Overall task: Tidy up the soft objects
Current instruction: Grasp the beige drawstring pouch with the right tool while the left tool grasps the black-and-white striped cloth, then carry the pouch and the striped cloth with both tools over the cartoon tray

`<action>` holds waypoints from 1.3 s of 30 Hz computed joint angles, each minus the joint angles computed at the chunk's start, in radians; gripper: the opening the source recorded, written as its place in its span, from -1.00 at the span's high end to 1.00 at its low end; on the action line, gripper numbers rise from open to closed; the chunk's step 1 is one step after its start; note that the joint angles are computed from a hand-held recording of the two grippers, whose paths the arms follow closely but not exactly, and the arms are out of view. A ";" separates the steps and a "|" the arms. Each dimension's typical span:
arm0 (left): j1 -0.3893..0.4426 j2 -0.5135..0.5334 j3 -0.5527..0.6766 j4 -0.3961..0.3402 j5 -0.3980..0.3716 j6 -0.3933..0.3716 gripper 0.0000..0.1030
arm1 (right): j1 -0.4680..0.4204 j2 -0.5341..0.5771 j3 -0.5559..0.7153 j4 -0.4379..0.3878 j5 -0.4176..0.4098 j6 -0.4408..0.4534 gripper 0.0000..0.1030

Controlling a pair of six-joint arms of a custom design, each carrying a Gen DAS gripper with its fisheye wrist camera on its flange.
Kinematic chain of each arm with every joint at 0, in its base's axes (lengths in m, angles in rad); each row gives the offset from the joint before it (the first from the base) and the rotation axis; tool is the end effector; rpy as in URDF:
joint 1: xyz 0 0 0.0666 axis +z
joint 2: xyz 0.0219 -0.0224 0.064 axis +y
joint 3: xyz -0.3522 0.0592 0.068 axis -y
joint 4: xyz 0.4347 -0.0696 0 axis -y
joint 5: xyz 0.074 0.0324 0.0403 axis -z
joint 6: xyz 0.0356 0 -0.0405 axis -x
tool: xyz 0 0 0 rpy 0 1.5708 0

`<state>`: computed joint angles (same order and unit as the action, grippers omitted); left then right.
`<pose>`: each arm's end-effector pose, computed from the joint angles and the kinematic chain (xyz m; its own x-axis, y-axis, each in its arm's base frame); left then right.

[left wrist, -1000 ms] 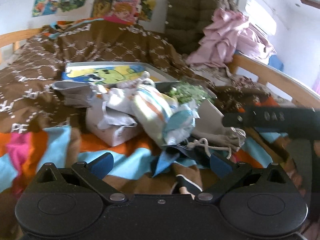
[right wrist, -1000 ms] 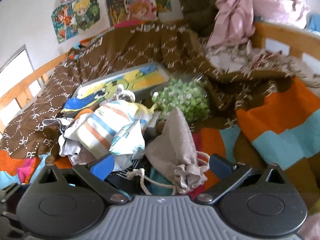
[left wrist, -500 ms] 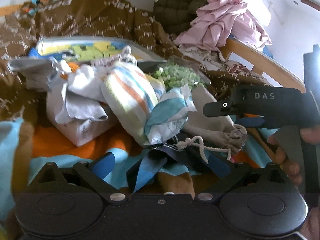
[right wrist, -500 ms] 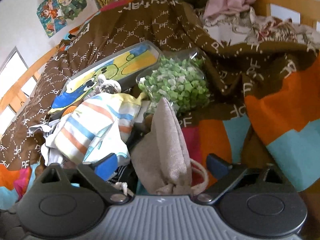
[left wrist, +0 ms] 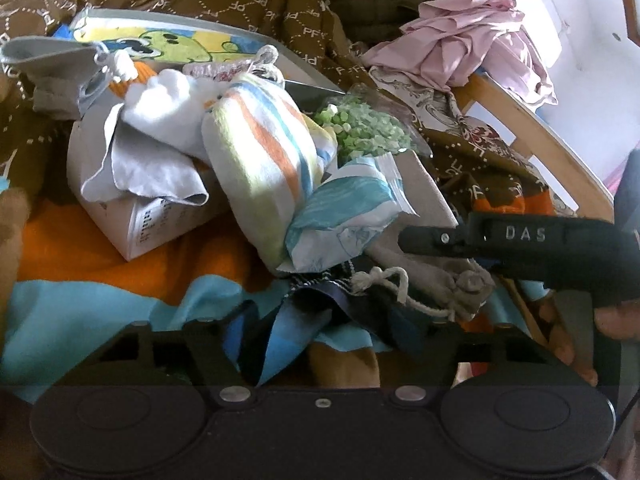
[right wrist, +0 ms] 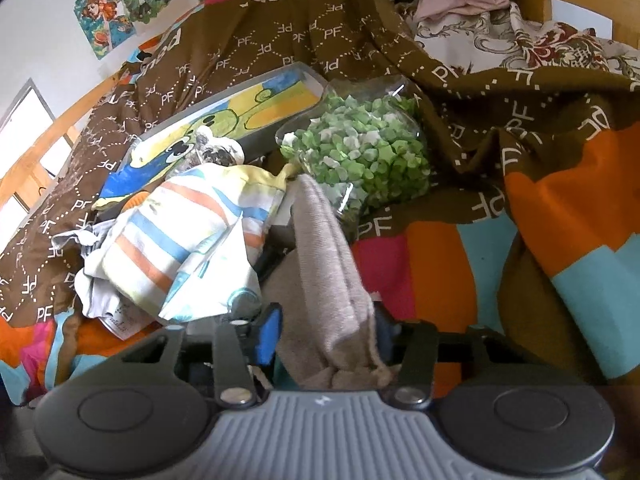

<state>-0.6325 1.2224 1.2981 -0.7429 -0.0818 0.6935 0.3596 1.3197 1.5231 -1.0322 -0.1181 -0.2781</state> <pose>0.3926 -0.2846 0.4498 -0.7273 -0.2568 -0.6364 0.0942 0.8812 -0.4633 0.4664 0.1794 0.4957 -0.7799 -0.0019 -0.6260 -0.2183 0.9381 0.2690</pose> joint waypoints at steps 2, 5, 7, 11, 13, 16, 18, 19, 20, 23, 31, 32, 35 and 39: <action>0.004 0.002 -0.001 0.007 0.002 0.022 -0.10 | 0.002 0.000 0.000 -0.003 0.003 0.001 0.22; 0.009 0.002 -0.006 0.018 0.006 0.053 0.41 | 0.006 -0.011 -0.010 0.013 0.020 0.004 0.41; 0.006 0.001 -0.009 0.022 0.010 0.065 0.71 | 0.007 -0.021 -0.018 0.024 0.019 0.009 0.52; -0.019 -0.010 -0.013 0.037 -0.036 0.012 0.87 | 0.010 -0.033 -0.026 0.040 0.018 0.028 0.65; -0.029 -0.020 -0.023 0.046 -0.054 -0.004 0.93 | 0.013 -0.043 -0.035 0.057 0.025 0.036 0.71; -0.046 -0.039 -0.030 0.042 -0.087 0.011 0.95 | 0.015 -0.082 -0.070 0.120 0.048 0.037 0.73; -0.060 -0.060 -0.035 0.039 -0.115 0.020 0.95 | 0.011 -0.113 -0.100 0.176 0.047 0.026 0.73; -0.068 -0.079 -0.049 0.044 -0.129 0.028 0.95 | 0.006 -0.123 -0.111 0.200 0.039 0.020 0.73; -0.077 -0.091 -0.053 0.045 -0.143 0.040 0.95 | 0.002 -0.135 -0.123 0.226 0.030 0.011 0.73; -0.102 -0.121 -0.058 0.045 -0.185 0.060 0.95 | -0.003 -0.156 -0.144 0.278 0.027 0.001 0.73; -0.135 -0.143 -0.021 0.041 -0.234 0.037 0.95 | -0.021 -0.195 -0.187 0.390 -0.015 -0.037 0.73; -0.137 -0.145 -0.018 0.043 -0.244 0.033 0.95 | -0.022 -0.198 -0.189 0.402 -0.021 -0.040 0.73; -0.137 -0.152 -0.010 0.053 -0.265 0.024 0.95 | -0.023 -0.202 -0.192 0.436 -0.031 -0.039 0.73; -0.119 -0.153 0.020 0.060 -0.295 -0.002 0.95 | -0.028 -0.187 -0.168 0.472 -0.071 -0.052 0.73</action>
